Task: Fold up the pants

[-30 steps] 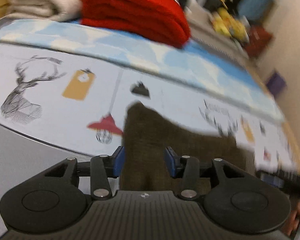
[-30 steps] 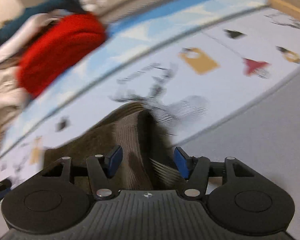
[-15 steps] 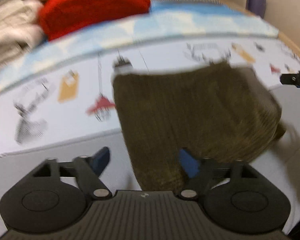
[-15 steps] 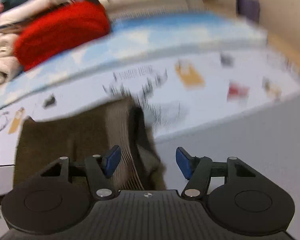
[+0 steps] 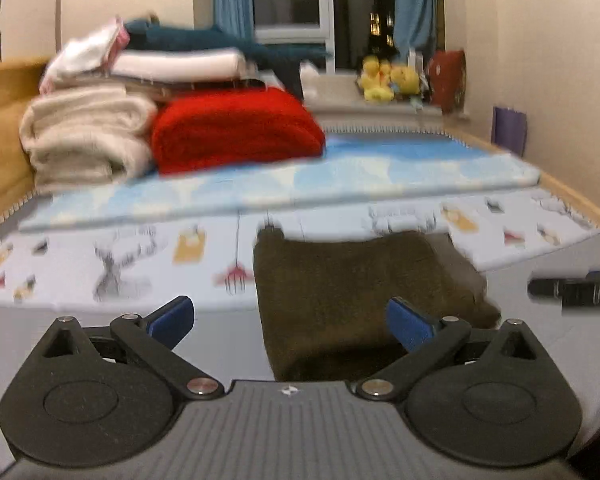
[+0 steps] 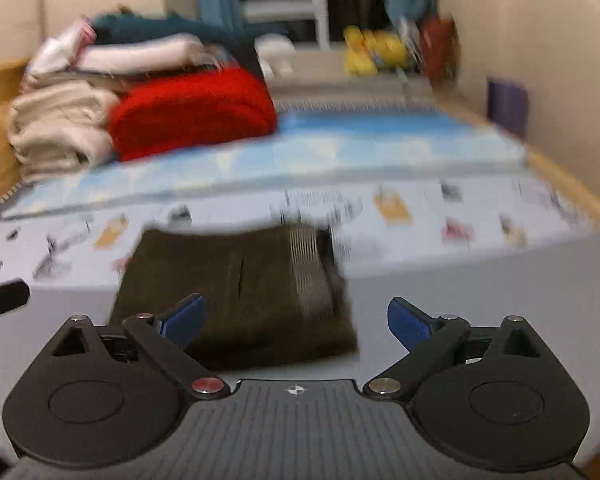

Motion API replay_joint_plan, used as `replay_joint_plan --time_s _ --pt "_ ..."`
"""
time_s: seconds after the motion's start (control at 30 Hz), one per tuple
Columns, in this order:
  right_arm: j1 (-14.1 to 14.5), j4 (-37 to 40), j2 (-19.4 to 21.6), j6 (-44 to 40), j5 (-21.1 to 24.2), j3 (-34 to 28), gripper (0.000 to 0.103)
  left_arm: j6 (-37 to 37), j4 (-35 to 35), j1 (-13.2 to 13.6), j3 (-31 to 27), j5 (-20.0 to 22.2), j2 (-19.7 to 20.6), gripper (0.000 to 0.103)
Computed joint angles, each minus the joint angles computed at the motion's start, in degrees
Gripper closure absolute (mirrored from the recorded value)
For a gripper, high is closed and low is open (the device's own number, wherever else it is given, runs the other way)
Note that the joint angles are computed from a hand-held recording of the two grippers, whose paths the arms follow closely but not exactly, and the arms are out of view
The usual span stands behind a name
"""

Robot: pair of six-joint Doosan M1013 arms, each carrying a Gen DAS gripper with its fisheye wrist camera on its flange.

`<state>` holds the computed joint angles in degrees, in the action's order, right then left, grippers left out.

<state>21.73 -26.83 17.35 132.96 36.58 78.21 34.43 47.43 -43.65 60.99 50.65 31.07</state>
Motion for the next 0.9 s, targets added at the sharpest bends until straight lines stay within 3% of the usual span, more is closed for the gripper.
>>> replay_joint_plan --time_s 0.07,0.13,0.27,0.33,0.43,0.5,0.57,0.9 --pt "0.9 -2.6 -0.2 0.1 -0.5 0.8 0.007 5.4 -9.1 0.9 -2.3 2.4 0.8 0.000" --pt "1.7 -4.9 0.4 -2.1 1.6 0.1 0.007 2.5 -9.0 1.3 -2.6 3.1 1.1 0.000" --pt "1.0 -0.3 0.8 -3.6 2.4 -0.7 0.007 2.8 -14.9 2.2 -7.7 11.6 3.6 0.000" --pt "0.8 0.9 1.0 -3.2 2.8 -1.1 0.007 3.0 -17.8 2.6 -7.9 11.0 3.5 0.000" --pt "0.9 1.7 1.2 -4.2 2.4 -1.2 0.007 2.4 -15.2 2.2 -7.0 9.9 3.3 0.000" --pt "1.1 1.6 1.7 -5.0 2.7 -1.7 0.007 3.2 -16.7 2.6 -8.5 12.4 4.3 0.000" --pt "1.2 1.6 1.9 -5.0 3.1 -2.1 0.007 3.4 -18.7 3.0 -8.3 10.4 4.2 0.000" --pt "0.9 1.4 2.5 -4.6 2.9 -2.1 0.007 6.2 -17.3 2.7 -10.0 10.2 5.8 0.000"
